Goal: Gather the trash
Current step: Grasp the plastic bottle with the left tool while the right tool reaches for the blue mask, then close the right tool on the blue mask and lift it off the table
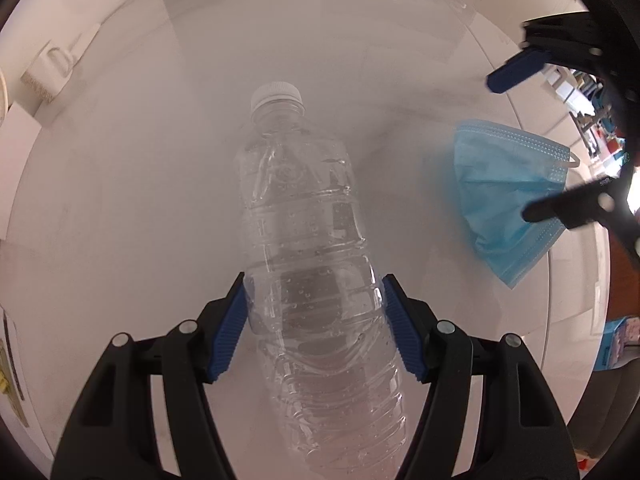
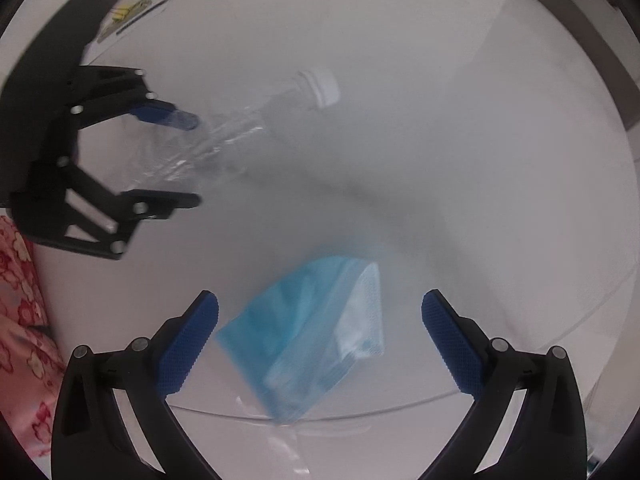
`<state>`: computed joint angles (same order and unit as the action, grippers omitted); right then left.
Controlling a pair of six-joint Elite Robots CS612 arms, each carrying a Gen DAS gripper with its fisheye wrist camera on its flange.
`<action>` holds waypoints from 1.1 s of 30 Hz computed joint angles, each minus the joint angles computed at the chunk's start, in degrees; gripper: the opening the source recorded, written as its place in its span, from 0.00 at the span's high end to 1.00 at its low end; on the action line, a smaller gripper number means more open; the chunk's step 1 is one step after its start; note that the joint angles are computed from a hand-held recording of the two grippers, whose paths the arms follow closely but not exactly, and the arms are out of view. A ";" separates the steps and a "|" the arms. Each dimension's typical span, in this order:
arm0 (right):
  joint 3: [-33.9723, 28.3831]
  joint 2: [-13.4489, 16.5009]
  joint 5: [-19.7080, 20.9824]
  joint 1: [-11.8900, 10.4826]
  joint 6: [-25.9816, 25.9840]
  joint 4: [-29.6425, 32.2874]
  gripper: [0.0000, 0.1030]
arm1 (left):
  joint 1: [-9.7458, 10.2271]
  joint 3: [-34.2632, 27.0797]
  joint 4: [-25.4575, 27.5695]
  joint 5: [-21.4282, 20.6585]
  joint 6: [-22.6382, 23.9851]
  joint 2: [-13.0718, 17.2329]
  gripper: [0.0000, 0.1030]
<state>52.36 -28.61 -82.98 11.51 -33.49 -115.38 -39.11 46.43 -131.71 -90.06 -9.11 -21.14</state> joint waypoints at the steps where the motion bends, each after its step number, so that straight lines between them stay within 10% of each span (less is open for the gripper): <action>1: -1.39 0.72 0.20 -0.06 -0.72 1.70 0.02 | 0.17 0.11 0.01 -0.16 0.01 -0.09 0.38; 7: -9.96 5.39 1.07 0.41 -5.75 9.54 0.13 | 0.78 3.34 -2.56 0.08 0.68 -1.55 0.38; 16: -17.41 9.48 1.00 0.15 -6.21 17.38 0.60 | 0.81 4.24 -2.15 -0.45 -0.55 -1.76 0.38; 20: -13.97 7.84 0.73 -0.07 -4.70 15.93 0.83 | 0.58 4.87 -4.07 0.81 -0.67 -1.73 0.41; 33: 14.01 -6.79 7.32 -1.49 15.59 -15.25 0.87 | 1.99 10.34 -10.77 -6.05 -0.46 -4.16 0.42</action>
